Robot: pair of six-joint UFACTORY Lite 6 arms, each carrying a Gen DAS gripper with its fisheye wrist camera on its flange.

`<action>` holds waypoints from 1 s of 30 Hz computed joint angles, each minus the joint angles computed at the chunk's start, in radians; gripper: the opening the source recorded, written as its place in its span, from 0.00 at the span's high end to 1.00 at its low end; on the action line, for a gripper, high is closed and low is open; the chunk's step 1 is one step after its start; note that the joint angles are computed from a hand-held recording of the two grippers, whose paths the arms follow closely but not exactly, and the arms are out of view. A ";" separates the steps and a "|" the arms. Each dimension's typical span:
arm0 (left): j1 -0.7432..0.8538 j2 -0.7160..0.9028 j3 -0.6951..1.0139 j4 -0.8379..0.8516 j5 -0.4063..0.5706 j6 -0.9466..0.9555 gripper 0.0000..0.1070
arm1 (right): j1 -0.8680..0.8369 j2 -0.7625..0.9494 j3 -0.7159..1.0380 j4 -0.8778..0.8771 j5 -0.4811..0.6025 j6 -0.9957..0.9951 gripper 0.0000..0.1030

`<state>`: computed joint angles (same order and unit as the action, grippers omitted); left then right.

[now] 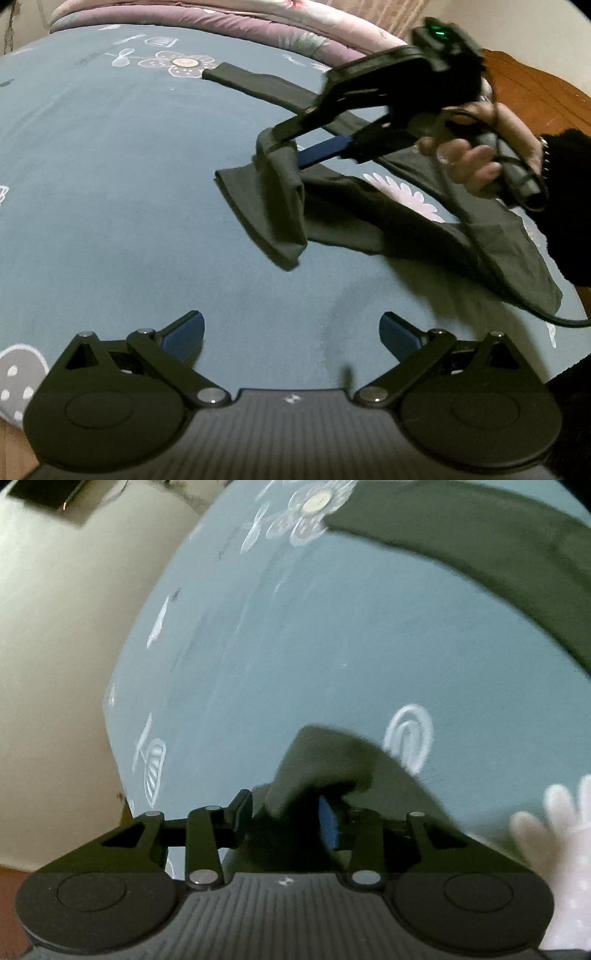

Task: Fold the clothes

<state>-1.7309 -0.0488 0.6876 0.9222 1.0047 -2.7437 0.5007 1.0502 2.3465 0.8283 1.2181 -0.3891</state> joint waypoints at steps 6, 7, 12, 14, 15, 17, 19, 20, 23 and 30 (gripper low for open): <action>0.115 -0.028 -0.052 0.099 -0.110 0.024 0.06 | -0.124 -0.384 -0.491 0.011 -0.083 -0.261 0.42; 0.142 -0.029 -0.061 0.136 -0.138 0.016 0.06 | -0.147 -0.448 -0.570 0.002 -0.098 -0.301 0.42; 0.227 0.002 -0.067 0.293 -0.220 -0.091 0.06 | -0.314 -0.742 -0.949 -0.013 -0.126 -0.489 0.42; 0.241 -0.001 -0.067 0.319 -0.229 -0.124 0.06 | -0.412 -0.825 -1.063 -0.010 -0.113 -0.553 0.42; 0.245 0.002 -0.060 0.319 -0.230 -0.131 0.06 | -0.454 -0.870 -1.119 -0.006 -0.119 -0.583 0.42; 0.260 0.014 -0.039 0.328 -0.248 -0.121 0.06 | -0.545 -0.956 -1.220 -0.005 -0.131 -0.638 0.42; 0.281 0.051 0.005 0.357 -0.278 -0.094 0.06 | -0.658 -1.013 -1.293 -0.011 -0.103 -0.683 0.41; 0.293 0.072 0.029 0.371 -0.295 -0.079 0.06 | -0.711 -1.031 -1.320 -0.014 -0.088 -0.705 0.40; 0.339 0.145 0.107 0.390 -0.350 -0.025 0.06 | -0.839 -1.069 -1.383 -0.044 -0.076 -0.770 0.39; 0.404 0.298 0.292 0.282 -0.385 0.199 0.06 | -1.026 -1.098 -1.466 -0.145 -0.116 -0.919 0.39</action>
<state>-1.3271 0.2489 0.9797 1.2045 0.6196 -2.5444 -0.5256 -0.0475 0.8800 0.6837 1.1023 -1.3077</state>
